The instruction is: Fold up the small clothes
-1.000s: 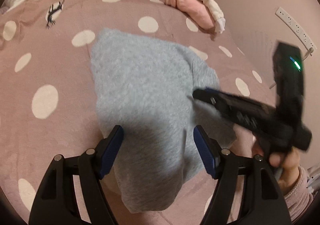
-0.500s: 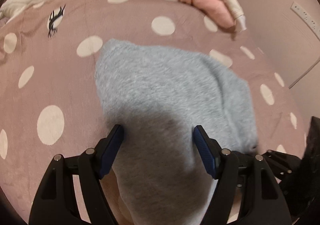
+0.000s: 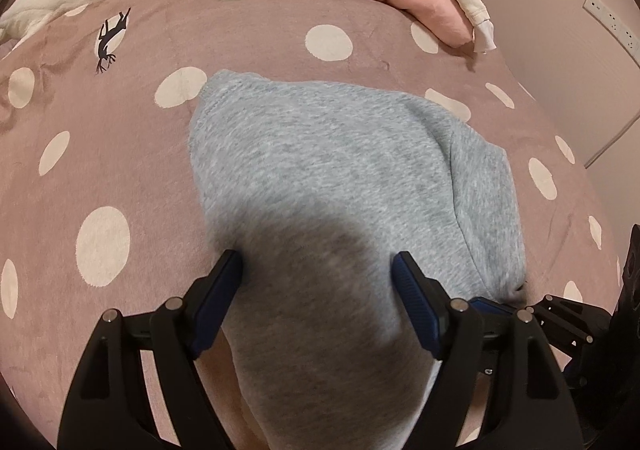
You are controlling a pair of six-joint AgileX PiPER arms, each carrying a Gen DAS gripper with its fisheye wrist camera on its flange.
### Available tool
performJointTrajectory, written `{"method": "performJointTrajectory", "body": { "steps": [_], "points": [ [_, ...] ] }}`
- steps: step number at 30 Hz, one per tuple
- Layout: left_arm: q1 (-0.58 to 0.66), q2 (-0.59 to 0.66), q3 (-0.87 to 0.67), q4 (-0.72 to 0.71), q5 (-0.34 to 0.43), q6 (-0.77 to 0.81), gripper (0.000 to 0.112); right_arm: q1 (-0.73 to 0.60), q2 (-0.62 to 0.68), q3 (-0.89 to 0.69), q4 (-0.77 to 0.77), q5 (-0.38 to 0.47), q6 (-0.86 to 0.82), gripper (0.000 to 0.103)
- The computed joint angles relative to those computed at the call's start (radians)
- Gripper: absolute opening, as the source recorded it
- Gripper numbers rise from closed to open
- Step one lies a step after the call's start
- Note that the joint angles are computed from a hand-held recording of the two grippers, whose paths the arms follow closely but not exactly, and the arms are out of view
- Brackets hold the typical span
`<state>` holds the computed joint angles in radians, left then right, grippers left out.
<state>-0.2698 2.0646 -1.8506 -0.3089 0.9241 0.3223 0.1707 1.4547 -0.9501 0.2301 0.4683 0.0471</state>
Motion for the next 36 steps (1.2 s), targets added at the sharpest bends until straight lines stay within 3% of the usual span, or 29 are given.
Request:
{"method": "performJointTrajectory", "body": {
  "steps": [6,10,15,19,25,29,31,32,33,36],
  "points": [
    [0.017,-0.037,0.045,-0.018,-0.011,-0.019,0.084,-0.038,-0.033,0.025,0.131,0.015,-0.116,0.029],
    [0.094,-0.061,0.086,-0.153,0.025,0.013,0.096,-0.084,-0.118,0.085,0.288,0.011,-0.262,0.053],
    [0.183,-0.034,0.098,-0.307,0.087,0.037,0.099,-0.234,-0.163,0.118,0.547,0.061,-0.473,0.065],
    [0.22,0.024,0.06,-0.423,0.169,0.064,0.099,-0.354,-0.102,0.1,0.655,0.107,-0.506,0.071],
    [0.207,0.115,-0.019,-0.501,0.253,0.048,0.099,-0.439,0.097,-0.001,0.782,0.228,-0.581,0.072],
    [0.193,0.152,-0.057,-0.523,0.268,0.036,0.098,-0.418,0.147,-0.041,0.813,0.223,-0.593,0.073],
    [0.197,0.162,-0.075,-0.534,0.27,0.034,0.093,-0.408,0.174,-0.074,0.837,0.26,-0.623,0.072],
    [0.195,0.169,-0.091,-0.53,0.272,0.021,0.087,-0.389,0.189,-0.094,0.82,0.264,-0.611,0.069],
    [0.193,0.177,-0.108,-0.521,0.274,0.008,0.085,-0.363,0.201,-0.116,0.769,0.255,-0.575,0.056],
    [0.185,0.165,-0.101,-0.487,0.254,0.009,0.077,-0.285,0.202,-0.148,0.632,0.201,-0.476,0.039]
  ]
}}
